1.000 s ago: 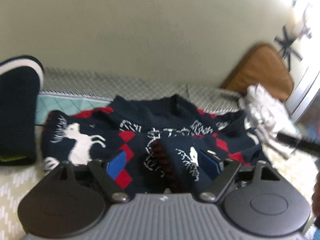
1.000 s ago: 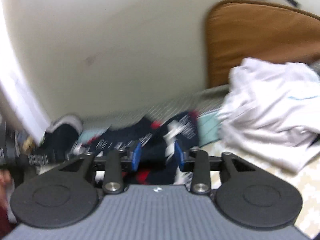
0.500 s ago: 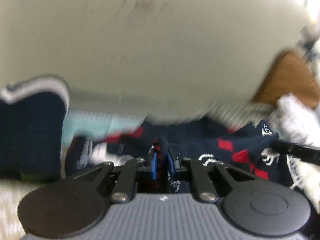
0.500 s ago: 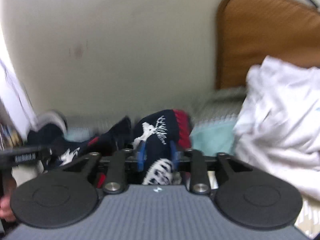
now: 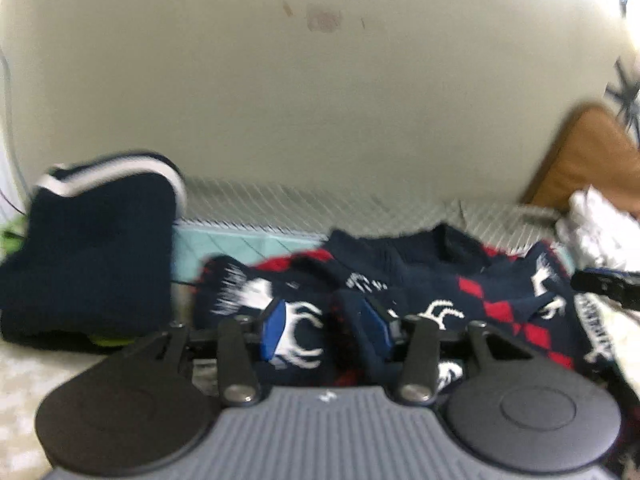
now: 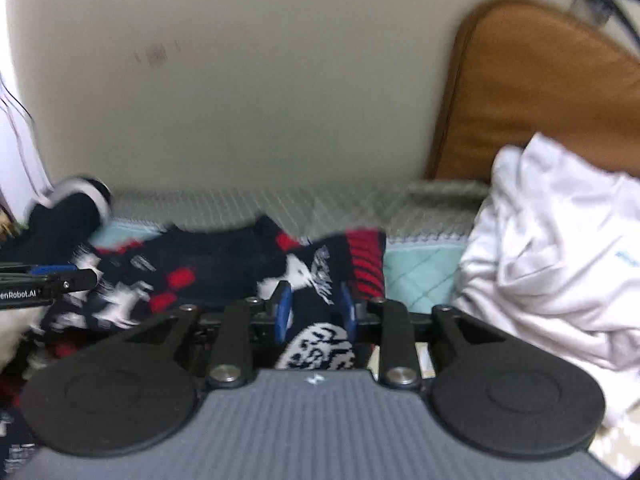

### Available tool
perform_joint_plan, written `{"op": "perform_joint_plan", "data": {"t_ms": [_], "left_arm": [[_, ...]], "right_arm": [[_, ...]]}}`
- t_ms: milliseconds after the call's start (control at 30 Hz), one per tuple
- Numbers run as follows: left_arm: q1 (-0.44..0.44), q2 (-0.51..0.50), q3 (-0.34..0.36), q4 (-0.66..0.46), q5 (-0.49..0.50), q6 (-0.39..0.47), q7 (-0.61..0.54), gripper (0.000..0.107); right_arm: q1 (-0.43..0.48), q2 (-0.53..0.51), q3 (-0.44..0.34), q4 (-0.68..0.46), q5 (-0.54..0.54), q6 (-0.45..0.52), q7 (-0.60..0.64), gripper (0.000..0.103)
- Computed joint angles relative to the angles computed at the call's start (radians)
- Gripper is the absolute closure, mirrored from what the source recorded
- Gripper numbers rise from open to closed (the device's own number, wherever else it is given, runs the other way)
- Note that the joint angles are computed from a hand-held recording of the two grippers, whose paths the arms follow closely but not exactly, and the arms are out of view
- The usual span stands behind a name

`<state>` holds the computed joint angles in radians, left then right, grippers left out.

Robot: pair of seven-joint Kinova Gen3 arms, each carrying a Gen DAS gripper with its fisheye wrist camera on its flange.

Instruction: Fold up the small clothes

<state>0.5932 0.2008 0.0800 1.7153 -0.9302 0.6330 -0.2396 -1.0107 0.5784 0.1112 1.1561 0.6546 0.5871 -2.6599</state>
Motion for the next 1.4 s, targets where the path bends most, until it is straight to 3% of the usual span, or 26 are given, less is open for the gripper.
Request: {"op": "perform_joint_plan", "data": {"t_ms": [67,133,233,300,333,367,433,500,600,733,867,1067,1133,1167,1200,1233,1400], "left_arm": [[0.012,-0.090,0.002,0.086,-0.049,-0.006,0.046,0.061],[0.009,-0.171,0.016,0.157,-0.033,-0.007,0.027,0.056],[0.070,-0.287,-0.038,0.268,0.081,-0.040,-0.064,0.054],[0.093,-0.339,-0.038,0.319,0.162,-0.030,-0.121,0.053],[0.080,-0.359,-0.010,0.336,0.199,-0.014,-0.142,0.053],[0.056,-0.375,0.037,0.350,0.220,0.014,-0.148,0.053],[0.026,-0.414,0.129,0.378,0.228,0.079,-0.114,0.053],[-0.028,-0.472,0.213,0.417,0.271,0.092,-0.109,0.048],[-0.043,-0.543,0.278,0.451,0.335,0.122,-0.104,0.045],[-0.017,-0.654,0.296,0.488,0.471,0.151,-0.133,0.045],[-0.007,-0.741,0.276,0.519,0.598,0.143,-0.162,0.036],[-0.087,-0.772,0.380,0.520,0.699,0.139,-0.162,0.034],[-0.083,-0.771,0.375,0.525,0.737,0.114,-0.201,0.039],[-0.098,-0.765,0.397,0.519,0.735,0.123,-0.210,0.052],[-0.114,-0.752,0.427,0.502,0.722,0.149,-0.219,0.085],[-0.127,-0.739,0.440,0.486,0.725,0.174,-0.242,0.101],[-0.148,-0.859,0.331,0.519,0.832,0.123,-0.292,0.102]], "right_arm": [[-0.012,-0.069,-0.010,0.093,0.017,-0.036,-0.036,0.072],[0.005,-0.136,-0.064,0.185,0.036,-0.063,-0.063,0.072],[0.070,-0.206,-0.160,0.312,0.027,-0.139,-0.079,0.071],[0.060,-0.218,-0.167,0.341,0.002,-0.123,-0.086,0.071],[0.027,-0.208,-0.143,0.351,0.013,-0.090,-0.099,0.070],[-0.017,-0.203,-0.100,0.354,0.041,-0.055,-0.115,0.076],[-0.051,-0.222,-0.069,0.378,0.078,-0.035,-0.188,0.071],[-0.048,-0.281,-0.082,0.433,0.090,-0.080,-0.269,0.071],[-0.091,-0.373,-0.078,0.555,0.199,-0.144,-0.391,0.070],[0.008,-0.485,-0.230,0.706,0.293,-0.214,-0.546,0.069],[-0.038,-0.594,-0.212,0.856,0.350,-0.296,-0.709,0.061],[0.012,-0.642,-0.352,0.961,0.477,-0.298,-0.953,0.059],[0.058,-0.645,-0.403,0.983,0.527,-0.333,-1.035,0.060],[0.079,-0.637,-0.421,0.989,0.562,-0.357,-1.075,0.072],[0.084,-0.624,-0.432,0.987,0.603,-0.365,-1.116,0.086],[0.079,-0.612,-0.441,0.981,0.644,-0.357,-1.157,0.095],[0.097,-0.645,-0.520,0.967,0.847,-0.274,-1.297,0.095]]}}
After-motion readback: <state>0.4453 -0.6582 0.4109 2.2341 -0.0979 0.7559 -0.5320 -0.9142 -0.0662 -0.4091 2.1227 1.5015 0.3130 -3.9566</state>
